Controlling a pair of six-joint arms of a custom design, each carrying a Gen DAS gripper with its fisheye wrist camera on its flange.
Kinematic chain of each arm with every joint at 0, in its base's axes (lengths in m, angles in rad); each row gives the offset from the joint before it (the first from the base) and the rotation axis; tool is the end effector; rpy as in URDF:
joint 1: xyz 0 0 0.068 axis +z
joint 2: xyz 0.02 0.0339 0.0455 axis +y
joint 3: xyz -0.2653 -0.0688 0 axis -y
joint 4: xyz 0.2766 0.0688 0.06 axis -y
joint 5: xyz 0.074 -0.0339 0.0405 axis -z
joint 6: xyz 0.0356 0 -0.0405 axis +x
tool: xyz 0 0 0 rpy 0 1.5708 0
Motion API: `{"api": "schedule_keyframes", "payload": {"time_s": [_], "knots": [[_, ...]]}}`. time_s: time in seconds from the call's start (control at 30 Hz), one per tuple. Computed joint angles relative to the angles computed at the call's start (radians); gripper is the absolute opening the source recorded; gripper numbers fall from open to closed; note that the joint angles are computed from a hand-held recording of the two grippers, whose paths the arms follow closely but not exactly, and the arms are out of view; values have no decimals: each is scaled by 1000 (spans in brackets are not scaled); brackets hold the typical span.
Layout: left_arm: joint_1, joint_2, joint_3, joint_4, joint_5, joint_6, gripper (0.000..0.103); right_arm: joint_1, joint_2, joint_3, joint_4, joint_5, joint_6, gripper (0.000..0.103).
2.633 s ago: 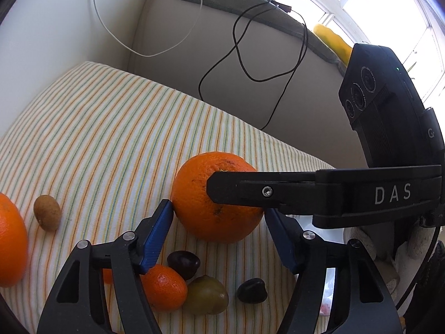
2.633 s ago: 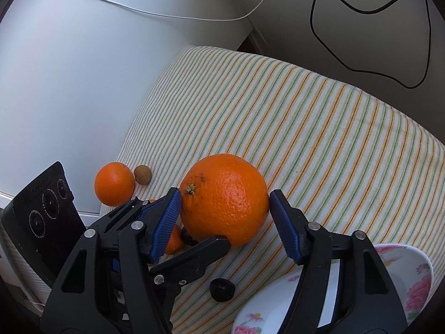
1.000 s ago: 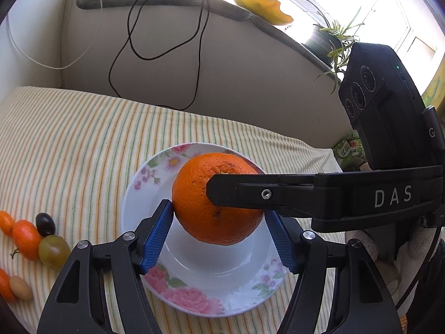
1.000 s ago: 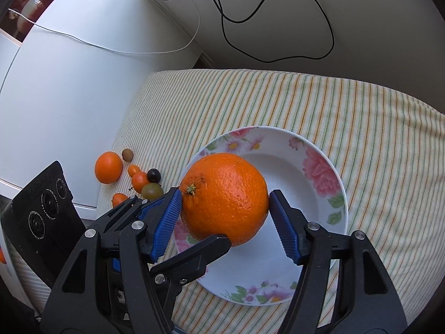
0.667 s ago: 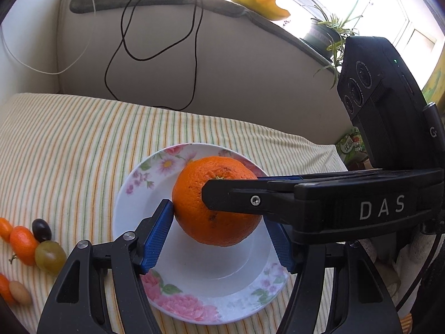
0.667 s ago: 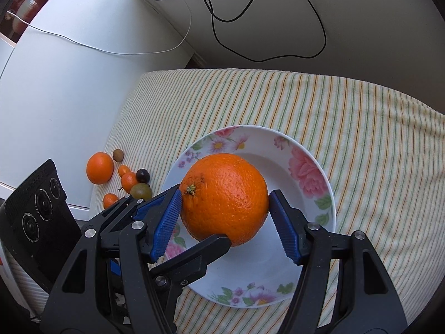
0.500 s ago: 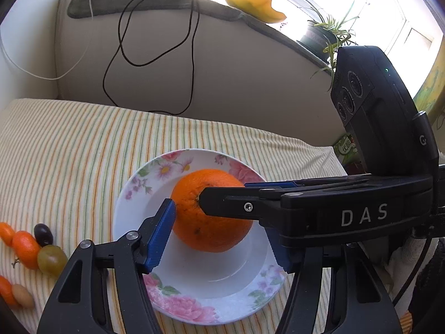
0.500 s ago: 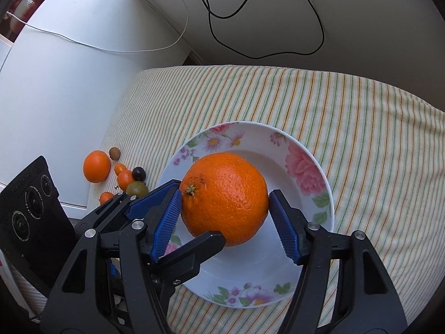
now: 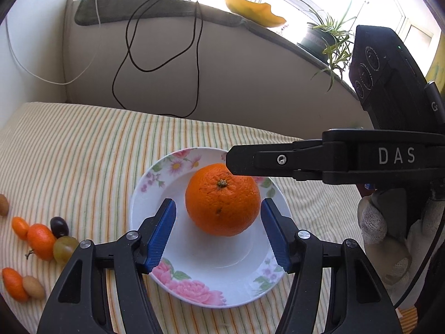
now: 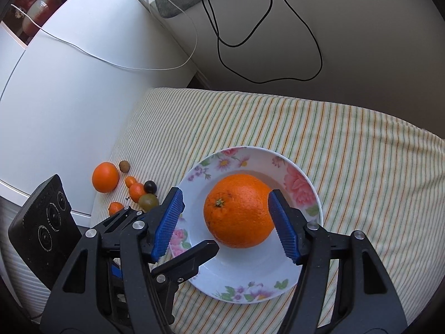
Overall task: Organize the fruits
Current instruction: 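Carry the orange over the white floral plate and lower it in, then open the right gripper and withdraw it from the orange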
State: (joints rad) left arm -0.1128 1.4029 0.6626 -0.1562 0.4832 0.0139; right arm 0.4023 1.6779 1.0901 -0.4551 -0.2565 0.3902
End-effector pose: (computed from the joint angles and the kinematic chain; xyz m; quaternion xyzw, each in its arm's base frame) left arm 0.2825 -0.0487 0.1504 0.1370 0.9094 -0.2414 0.3096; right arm 0.3336 0.1518 0.1802 -0.0392 0.9572 0.2138 0.1910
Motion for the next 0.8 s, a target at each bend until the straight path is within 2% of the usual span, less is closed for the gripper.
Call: {"api": "schedule_keyframes", "payload": {"time_s": [0.17, 0.23, 0.37, 0.8], "knots": [[23, -56, -30, -16, -1, 16, 66, 20, -10, -6, 2, 21, 5, 70], [34, -76, -44, -22, 1, 23, 71, 32, -22, -12, 8, 39, 8, 72], [54, -113, -67, -34, -2, 39, 71, 49, -38, -14, 12, 67, 11, 77], [154, -235, -107, -108, 31, 90, 72, 91, -74, -44, 32, 110, 40, 82]]}}
